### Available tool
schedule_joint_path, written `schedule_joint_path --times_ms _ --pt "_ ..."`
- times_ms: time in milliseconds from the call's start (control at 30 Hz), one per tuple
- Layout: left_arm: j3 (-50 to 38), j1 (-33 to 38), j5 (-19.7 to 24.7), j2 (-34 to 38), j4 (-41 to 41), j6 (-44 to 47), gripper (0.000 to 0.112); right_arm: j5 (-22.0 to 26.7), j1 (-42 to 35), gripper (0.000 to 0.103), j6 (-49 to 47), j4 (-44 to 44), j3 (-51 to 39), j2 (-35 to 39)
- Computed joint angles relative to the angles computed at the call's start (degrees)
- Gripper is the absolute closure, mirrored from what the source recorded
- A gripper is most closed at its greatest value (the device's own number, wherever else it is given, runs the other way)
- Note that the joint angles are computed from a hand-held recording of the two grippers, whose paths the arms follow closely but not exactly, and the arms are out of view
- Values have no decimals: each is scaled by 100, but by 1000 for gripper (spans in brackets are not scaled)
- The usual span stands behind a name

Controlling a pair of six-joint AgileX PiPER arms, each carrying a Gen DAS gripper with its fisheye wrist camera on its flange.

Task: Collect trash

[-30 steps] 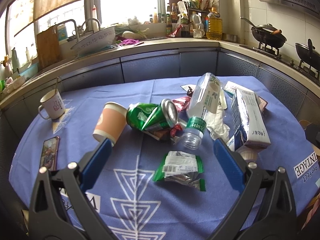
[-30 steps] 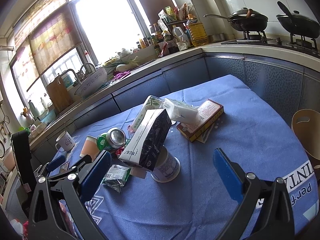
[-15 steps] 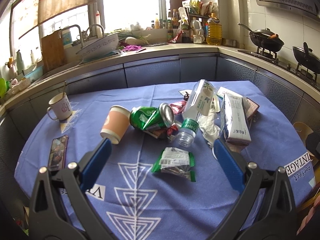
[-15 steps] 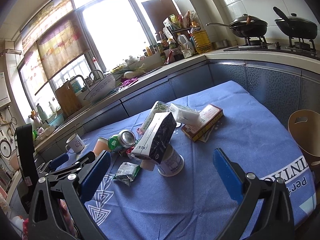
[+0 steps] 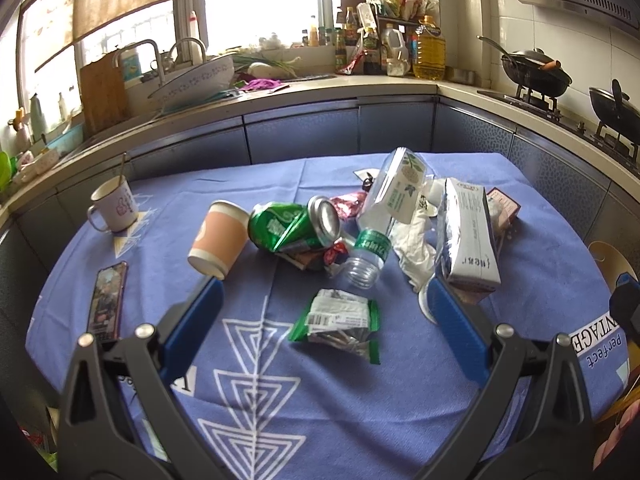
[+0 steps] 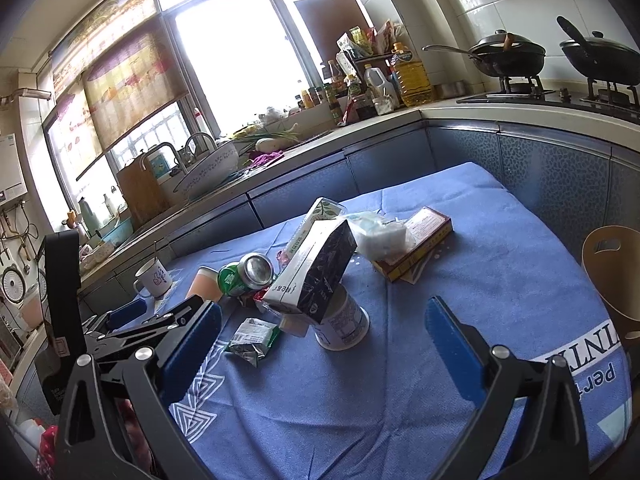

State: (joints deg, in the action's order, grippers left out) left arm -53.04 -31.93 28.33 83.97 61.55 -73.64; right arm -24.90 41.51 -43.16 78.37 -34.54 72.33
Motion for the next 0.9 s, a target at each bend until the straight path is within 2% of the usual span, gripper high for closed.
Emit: schedule_joint_path --times_ms 233,433,600,900 --pt "-366 52 -12 480 -303 336 14 445 -482 8 563 -710 1 190" --pt "-621 123 4 791 -446 510 14 830 -865 15 1183 -1523 -80 419" --pt "-836 186 -6 989 -509 603 14 946 -1150 16 1696 -2225 -195 547" --pt "-915 344 -122 1103 -610 753 14 1094 -1390 16 2070 -2629 -349 783"
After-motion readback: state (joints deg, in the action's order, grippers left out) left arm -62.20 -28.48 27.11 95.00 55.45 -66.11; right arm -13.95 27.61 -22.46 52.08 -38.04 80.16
